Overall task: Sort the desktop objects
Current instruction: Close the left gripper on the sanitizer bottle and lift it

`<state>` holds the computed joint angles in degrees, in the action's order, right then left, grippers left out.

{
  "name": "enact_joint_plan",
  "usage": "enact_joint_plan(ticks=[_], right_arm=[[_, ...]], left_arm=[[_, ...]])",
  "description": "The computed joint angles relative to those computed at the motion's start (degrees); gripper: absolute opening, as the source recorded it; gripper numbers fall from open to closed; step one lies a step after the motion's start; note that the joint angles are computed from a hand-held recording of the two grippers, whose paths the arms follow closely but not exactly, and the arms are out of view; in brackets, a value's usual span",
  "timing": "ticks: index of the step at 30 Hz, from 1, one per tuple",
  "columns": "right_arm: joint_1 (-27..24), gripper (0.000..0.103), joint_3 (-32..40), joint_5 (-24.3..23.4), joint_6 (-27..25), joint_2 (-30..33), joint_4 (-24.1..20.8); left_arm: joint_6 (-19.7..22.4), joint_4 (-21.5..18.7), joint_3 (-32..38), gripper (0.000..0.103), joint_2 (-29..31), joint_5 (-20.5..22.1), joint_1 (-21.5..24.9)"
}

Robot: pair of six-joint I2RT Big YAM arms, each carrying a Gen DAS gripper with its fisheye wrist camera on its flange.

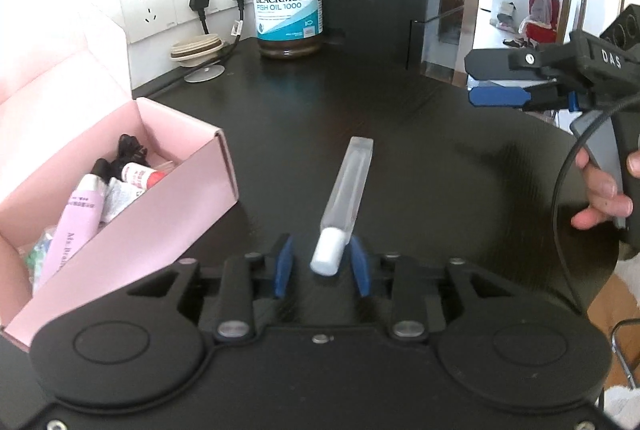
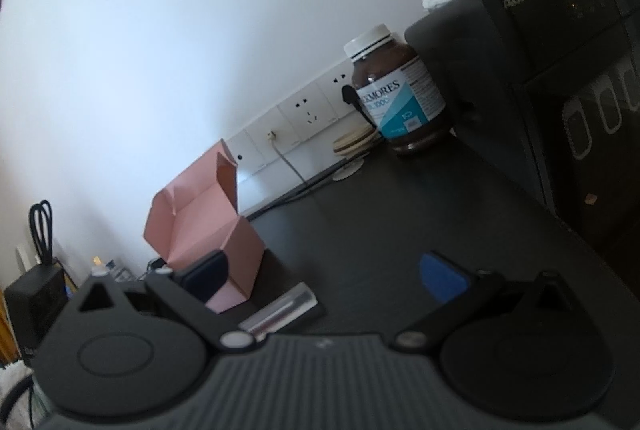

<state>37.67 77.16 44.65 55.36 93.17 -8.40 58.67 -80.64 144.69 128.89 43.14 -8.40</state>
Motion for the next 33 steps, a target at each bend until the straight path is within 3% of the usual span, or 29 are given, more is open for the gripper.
enact_joint_plan(ticks=[3, 7, 10, 15, 17, 19, 21, 33], right_arm=[[-0.1, 0.102, 0.0, -0.1, 0.5, 0.0, -0.2], [-0.1, 0.102, -0.2, -0.2, 0.5, 0.0, 0.3], [-0.1, 0.102, -0.6, -0.4, 0.4, -0.2, 1.1], [-0.2, 0.102, -1.3, -1.0, 0.4, -0.4, 2.3], [-0.2, 0.102, -1.5, -1.2, 0.4, -0.5, 2.9], [-0.2, 0.102, -1.7, -1.2, 0.4, -0.5, 3.3], [-0.2, 0.102, -1.8, -1.3, 0.4, -0.5, 3.5], [-0.4, 0.102, -1.8, -2.0, 0.2, -0.6, 3.2]], left_arm=[[-1.4, 2.9, -3.0, 0.038, -1.5, 0.1, -0.6], [-3.9, 6.0, -6.1, 0.054, -2.8, 0.4, -1.4], [-4.5, 7.7, -7.8, 0.054, -3.5, 0.9, -1.8], [-5.7, 9.2, -8.8, 0.038, -3.8, 1.4, -2.1], [-5.9, 10.4, -9.9, 0.022, -4.4, 1.3, -2.0], [-5.7, 11.2, -11.1, 0.018, -5.1, 1.3, -1.8], [-5.6, 12.6, -12.7, 0.017, -5.9, 1.2, -1.4], [-3.3, 11.6, -15.9, 0.017, -8.0, 1.8, 3.4]])
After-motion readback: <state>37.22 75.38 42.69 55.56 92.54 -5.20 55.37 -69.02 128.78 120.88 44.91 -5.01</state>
